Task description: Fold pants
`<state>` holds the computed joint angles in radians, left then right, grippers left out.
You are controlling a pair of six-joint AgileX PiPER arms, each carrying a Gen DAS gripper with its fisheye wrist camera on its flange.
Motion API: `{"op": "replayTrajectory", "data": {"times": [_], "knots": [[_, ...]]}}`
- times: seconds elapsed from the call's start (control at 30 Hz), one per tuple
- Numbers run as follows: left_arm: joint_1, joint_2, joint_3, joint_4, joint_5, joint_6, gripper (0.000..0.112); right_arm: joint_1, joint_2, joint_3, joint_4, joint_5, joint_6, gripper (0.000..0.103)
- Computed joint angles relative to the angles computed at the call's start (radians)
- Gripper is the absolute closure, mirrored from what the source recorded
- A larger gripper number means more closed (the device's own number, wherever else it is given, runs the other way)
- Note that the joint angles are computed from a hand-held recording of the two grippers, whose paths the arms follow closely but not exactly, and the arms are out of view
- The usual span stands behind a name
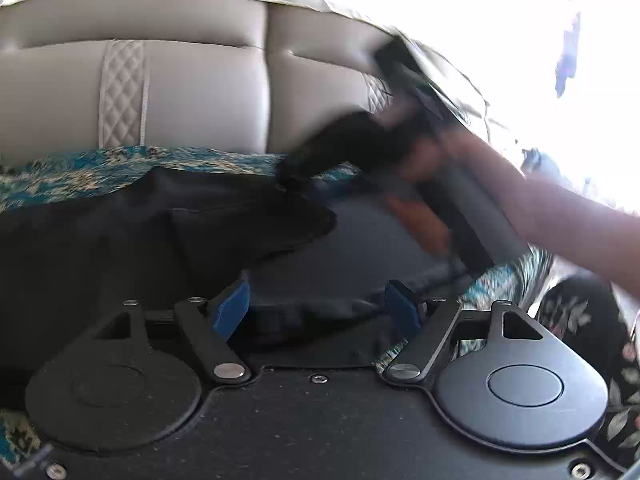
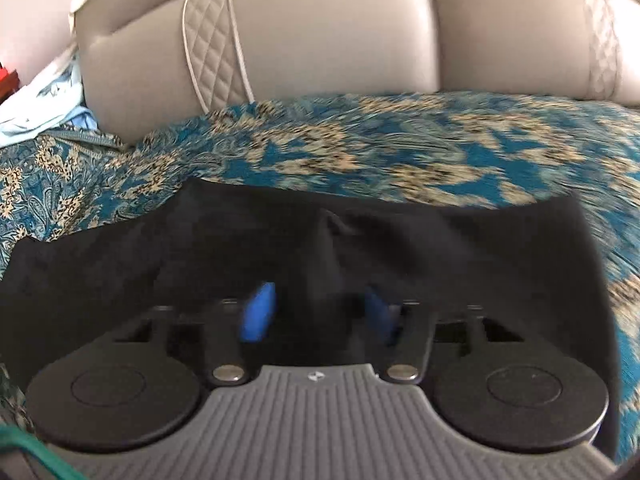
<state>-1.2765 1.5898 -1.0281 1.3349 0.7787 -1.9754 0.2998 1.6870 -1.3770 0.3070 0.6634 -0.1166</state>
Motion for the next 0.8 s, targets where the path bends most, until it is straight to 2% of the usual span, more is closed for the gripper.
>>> {"op": "replayTrajectory", "data": {"times": [0.07,0.13,0.2,0.23,0.27,0.4,0.43,0.5,0.57,0.63,0.67,0.73,0.8], "knots": [[0.004,0.034,-0.040,-0.044,-0.012,0.061,0.039,0.013,0.053,-0.100,0.036,0.069,-0.026,0.061],[-0.004,0.070,-0.080,-0.070,0.011,0.106,0.039,-0.001,0.074,-0.153,0.174,0.116,-0.142,0.060],[-0.007,0.084,-0.097,-0.074,0.029,0.122,0.039,-0.009,0.062,-0.160,0.244,0.119,-0.203,0.040],[-0.015,0.092,-0.105,-0.071,0.041,0.116,0.039,-0.009,0.050,-0.161,0.247,0.119,-0.211,0.038],[-0.026,0.094,-0.104,-0.065,0.055,0.101,0.037,-0.007,0.039,-0.156,0.228,0.111,-0.205,0.035],[-0.023,0.086,-0.095,-0.071,0.053,0.069,0.036,0.015,0.047,-0.185,0.032,0.146,-0.081,0.034],[-0.013,0.075,-0.095,-0.103,0.026,0.098,0.037,0.012,0.049,-0.182,0.007,0.165,-0.069,0.034],[0.028,0.048,-0.092,-0.211,-0.077,0.210,0.041,0.007,0.038,-0.151,-0.008,0.170,-0.070,0.034],[0.053,0.021,-0.078,-0.324,-0.169,0.337,0.044,-0.004,0.012,-0.099,-0.002,0.150,-0.096,0.033],[0.045,-0.025,-0.034,-0.310,-0.208,0.337,0.045,-0.018,-0.049,-0.005,0.025,0.091,-0.161,0.031],[0.039,-0.066,0.008,-0.248,-0.222,0.277,0.042,-0.021,-0.099,0.070,0.042,0.040,-0.209,0.029],[0.032,-0.142,0.089,-0.108,-0.210,0.096,0.030,-0.024,-0.201,0.214,0.077,-0.048,-0.325,0.028],[0.059,-0.215,0.157,-0.044,-0.188,-0.049,0.027,-0.008,-0.310,0.372,0.095,-0.150,-0.438,0.028]]}}
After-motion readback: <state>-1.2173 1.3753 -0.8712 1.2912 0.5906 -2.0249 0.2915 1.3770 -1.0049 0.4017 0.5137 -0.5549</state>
